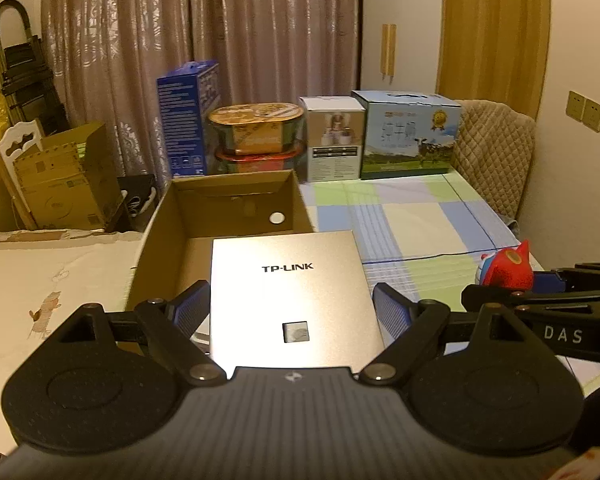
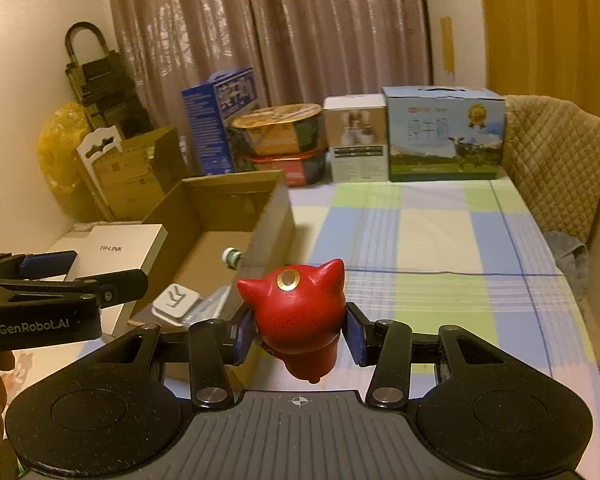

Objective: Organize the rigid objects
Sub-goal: 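Carry the gold card and red figure over the cardboard box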

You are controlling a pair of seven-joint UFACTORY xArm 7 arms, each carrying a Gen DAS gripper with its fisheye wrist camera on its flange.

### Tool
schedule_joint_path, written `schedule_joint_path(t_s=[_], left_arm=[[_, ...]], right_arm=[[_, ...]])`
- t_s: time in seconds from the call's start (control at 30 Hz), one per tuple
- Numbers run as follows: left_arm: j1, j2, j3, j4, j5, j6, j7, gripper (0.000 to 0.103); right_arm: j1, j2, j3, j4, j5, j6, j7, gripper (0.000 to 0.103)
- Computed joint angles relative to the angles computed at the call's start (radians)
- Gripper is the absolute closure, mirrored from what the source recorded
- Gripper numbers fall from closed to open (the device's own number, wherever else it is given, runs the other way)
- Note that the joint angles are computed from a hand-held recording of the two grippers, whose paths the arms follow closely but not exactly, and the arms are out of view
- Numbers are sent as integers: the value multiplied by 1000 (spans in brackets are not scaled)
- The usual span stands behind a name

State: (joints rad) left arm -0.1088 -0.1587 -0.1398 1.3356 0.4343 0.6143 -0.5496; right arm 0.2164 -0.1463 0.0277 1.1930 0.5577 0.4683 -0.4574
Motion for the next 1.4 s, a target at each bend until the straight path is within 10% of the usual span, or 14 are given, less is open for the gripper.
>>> schedule_joint_path(t_s=[1.4], left_arm=[[108,45,98,7,-130,-13,227,19]], right_arm=[[6,304,133,330,-43,62,19,60]])
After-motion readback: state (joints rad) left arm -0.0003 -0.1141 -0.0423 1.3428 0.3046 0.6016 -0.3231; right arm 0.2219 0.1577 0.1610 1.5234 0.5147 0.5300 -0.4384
